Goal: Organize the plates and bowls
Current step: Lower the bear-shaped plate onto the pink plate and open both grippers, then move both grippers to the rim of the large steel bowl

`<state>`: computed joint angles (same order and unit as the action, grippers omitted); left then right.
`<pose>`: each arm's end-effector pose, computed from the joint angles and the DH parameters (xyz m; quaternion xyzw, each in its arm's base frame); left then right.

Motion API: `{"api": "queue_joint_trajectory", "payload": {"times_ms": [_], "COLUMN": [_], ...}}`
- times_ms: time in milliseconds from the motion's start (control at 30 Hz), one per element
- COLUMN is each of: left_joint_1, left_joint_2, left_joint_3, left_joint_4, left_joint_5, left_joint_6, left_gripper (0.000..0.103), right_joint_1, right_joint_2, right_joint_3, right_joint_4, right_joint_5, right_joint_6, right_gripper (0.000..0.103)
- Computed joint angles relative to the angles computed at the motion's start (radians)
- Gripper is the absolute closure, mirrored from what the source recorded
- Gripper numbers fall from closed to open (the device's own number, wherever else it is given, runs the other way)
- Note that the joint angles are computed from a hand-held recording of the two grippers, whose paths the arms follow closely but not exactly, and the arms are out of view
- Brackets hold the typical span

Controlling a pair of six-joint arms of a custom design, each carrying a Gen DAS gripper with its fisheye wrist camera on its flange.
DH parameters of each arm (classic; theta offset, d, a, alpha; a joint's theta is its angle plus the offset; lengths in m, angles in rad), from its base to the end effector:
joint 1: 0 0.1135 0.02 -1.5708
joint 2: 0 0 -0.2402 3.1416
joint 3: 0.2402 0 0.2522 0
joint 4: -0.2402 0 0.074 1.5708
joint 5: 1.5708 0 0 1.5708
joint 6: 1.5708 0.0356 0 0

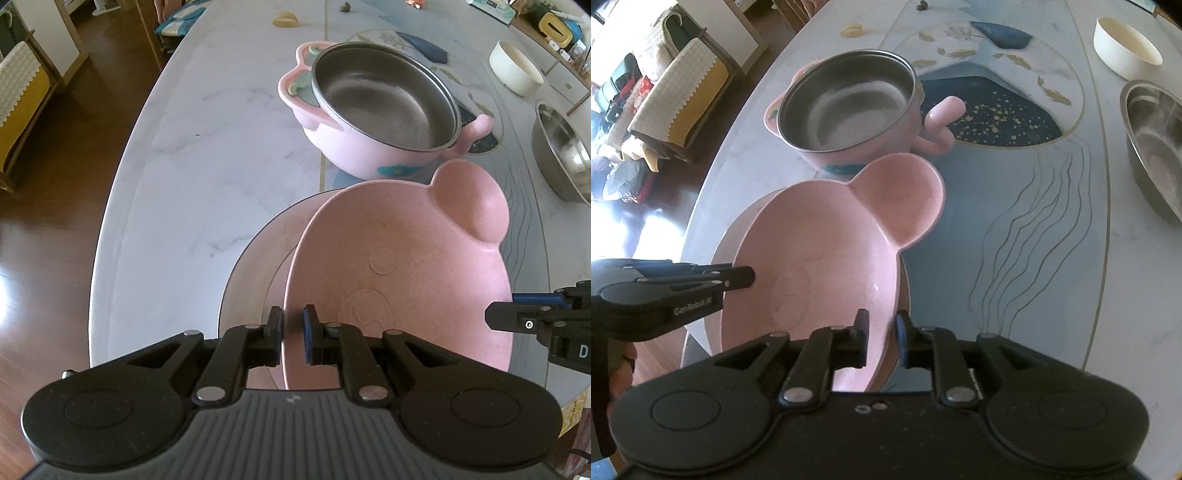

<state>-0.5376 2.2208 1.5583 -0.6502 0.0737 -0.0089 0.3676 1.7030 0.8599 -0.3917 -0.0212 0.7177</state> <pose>0.3623 -0.2190 0.0955 0.2635 0.9553 -0.0699 0.1140 0.2755 0.1069 0.1051 0.1700 0.9711 0.0953 0.1378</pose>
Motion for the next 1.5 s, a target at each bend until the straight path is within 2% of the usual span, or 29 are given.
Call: {"api": "queue_joint_trajectory", "payload": {"times_ms": [400,833,1167,1267,1333,1400,1500], "left_joint_1": [0.001,-0.027,-0.092,-0.122,-0.147,-0.169,-0.204], "left_joint_2": [-0.073,-0.331,-0.469,-0.511,-0.536,-0.56,-0.581], "left_joint_3": [-0.086,-0.307,-0.389,-0.415,-0.428,-0.444,-0.448], "left_joint_4": [0.055,0.159,0.203,0.23,0.247,0.271,0.292], "left_joint_5": [0.005,0.059,0.096,0.091,0.079,0.071,0.056], "left_joint_6": [0.006,0.019,0.007,0.002,-0.008,-0.021,-0.02], "left_gripper": [0.093,0.092,0.091,0.081,0.058,0.045,0.043], "right_joint_1": [0.044,0.153,0.23,0.253,0.259,0.268,0.279], "right_joint_2": [-0.093,-0.254,-0.436,-0.499,-0.544,-0.592,-0.677], "right_joint_3": [-0.042,-0.101,-0.148,-0.158,-0.167,-0.175,-0.19], "right_joint_4": [0.004,-0.037,-0.129,-0.176,-0.207,-0.241,-0.297], "right_joint_5": [0.052,0.162,0.284,0.327,0.345,0.37,0.415], "right_joint_6": [0.013,0.065,0.116,0.136,0.144,0.16,0.173], "right_gripper": [0.075,0.067,0.058,0.056,0.052,0.047,0.039]}}
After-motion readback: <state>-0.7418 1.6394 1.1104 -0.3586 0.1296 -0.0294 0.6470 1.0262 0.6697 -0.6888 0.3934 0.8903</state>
